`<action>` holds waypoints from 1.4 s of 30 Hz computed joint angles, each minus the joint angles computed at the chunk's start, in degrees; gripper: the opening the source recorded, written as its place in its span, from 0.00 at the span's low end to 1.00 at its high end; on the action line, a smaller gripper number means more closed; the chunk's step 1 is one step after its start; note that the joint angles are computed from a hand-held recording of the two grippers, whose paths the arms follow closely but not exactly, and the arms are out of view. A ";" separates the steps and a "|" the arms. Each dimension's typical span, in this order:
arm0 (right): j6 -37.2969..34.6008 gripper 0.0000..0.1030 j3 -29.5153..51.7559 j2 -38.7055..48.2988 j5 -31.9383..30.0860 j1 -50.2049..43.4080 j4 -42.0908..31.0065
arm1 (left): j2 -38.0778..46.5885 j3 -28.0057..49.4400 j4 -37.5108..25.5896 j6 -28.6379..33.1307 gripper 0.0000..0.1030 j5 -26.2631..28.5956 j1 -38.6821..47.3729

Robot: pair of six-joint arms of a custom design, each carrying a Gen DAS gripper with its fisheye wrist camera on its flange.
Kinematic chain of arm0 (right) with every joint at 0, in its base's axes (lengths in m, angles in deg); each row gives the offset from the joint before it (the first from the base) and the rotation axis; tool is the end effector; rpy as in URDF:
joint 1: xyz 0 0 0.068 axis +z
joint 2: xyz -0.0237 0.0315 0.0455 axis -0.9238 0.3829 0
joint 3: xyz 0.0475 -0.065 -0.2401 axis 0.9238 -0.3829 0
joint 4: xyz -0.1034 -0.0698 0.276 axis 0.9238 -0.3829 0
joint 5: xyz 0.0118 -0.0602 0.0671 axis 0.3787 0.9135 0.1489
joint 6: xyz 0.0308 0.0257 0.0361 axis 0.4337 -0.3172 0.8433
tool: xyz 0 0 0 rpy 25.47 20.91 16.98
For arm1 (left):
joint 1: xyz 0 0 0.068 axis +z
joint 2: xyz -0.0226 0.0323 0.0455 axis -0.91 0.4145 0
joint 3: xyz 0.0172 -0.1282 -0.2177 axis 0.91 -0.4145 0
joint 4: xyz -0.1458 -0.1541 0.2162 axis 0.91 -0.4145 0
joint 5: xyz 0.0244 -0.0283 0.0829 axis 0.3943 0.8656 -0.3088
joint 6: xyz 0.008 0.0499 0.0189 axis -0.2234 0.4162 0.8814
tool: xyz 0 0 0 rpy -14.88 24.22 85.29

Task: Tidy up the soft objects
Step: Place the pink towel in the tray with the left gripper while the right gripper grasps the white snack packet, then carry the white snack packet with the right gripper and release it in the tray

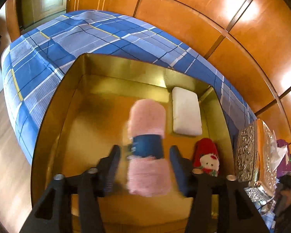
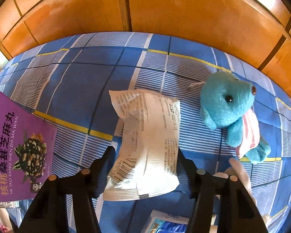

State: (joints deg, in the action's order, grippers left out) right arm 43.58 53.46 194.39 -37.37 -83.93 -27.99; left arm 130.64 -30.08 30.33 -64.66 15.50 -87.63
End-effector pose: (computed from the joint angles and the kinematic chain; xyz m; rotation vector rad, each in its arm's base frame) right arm 0.3960 -0.1130 0.0839 0.0316 2.7842 0.0113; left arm 0.2279 -0.0882 0.1074 -0.5630 2.5448 -0.2845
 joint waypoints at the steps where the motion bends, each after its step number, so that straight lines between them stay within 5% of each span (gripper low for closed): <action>1: 0.71 0.51 -0.10 -0.18 0.77 0.32 0.10 | -0.81 -0.74 0.03 -0.47 0.61 -0.68 -0.69; 13: 4.67 0.48 -5.97 -11.49 2.64 -2.27 -1.43 | -11.64 -5.68 -7.70 -2.34 0.71 -13.97 -13.89; 22: 8.30 0.47 0.38 -15.58 4.63 1.82 -6.39 | -13.89 -5.47 -11.81 -3.82 0.72 -20.75 -21.54; 42: 7.94 0.48 -2.47 -29.64 0.53 36.67 -5.58 | -19.82 -6.76 -18.75 -6.11 0.72 -28.97 -29.64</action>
State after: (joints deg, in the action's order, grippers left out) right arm 51.52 51.00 164.75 -36.84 -47.26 -33.57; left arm 110.81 -36.84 11.58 -70.77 -13.48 -117.28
